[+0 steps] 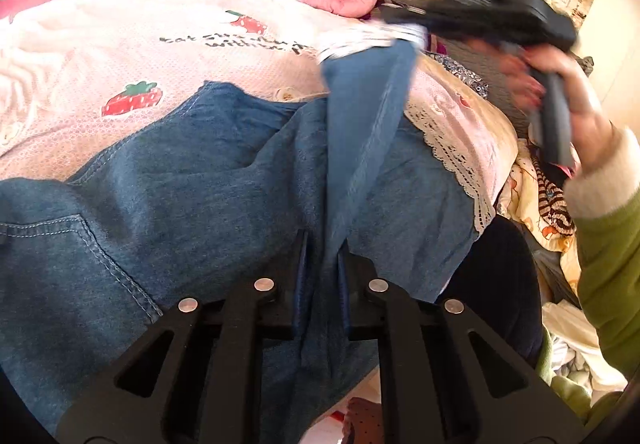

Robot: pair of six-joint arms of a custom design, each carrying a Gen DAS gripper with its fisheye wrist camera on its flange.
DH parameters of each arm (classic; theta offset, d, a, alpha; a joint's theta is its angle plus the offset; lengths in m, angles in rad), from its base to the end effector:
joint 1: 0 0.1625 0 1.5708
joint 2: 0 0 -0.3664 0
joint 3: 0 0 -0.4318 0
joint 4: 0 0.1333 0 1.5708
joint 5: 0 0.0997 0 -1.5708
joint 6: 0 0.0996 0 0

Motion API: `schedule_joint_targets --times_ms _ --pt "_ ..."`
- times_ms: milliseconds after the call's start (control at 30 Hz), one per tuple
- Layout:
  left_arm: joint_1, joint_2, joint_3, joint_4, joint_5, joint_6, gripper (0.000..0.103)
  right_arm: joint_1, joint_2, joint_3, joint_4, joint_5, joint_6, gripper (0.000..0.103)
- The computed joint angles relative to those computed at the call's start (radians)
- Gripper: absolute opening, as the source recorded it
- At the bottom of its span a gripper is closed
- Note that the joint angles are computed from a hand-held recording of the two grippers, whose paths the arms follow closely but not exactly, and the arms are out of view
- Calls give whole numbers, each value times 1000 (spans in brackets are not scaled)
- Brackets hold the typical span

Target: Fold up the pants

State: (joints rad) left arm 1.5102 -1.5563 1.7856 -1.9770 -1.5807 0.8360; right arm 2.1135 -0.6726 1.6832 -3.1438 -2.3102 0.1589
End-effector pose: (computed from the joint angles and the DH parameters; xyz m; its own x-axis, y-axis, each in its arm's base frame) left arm 0.0993 -0.5485 0.3502 -0.6249 0.7708 -0.1240 0.7805 0.6125 -0.1252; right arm 0.3870 -0.5135 0.0159 -0.8771 0.0417 0.4785 -0.3019 0.7270 -0.6167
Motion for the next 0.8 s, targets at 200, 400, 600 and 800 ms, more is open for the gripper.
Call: schedule_joint_targets --times_ms 200,400,600,800 --pt "-22 -56 64 -27 9 71 7 25 -108 263 -176 -19 116 7" --pt "-54 -126 152 -72 62 133 7 20 -116 421 -342 7 206 7" --pt "-57 -156 190 -81 103 175 7 29 -104 491 -372 26 261 11" --pt "-58 -190 217 -75 115 213 7 47 -112 533 -394 53 279 20"
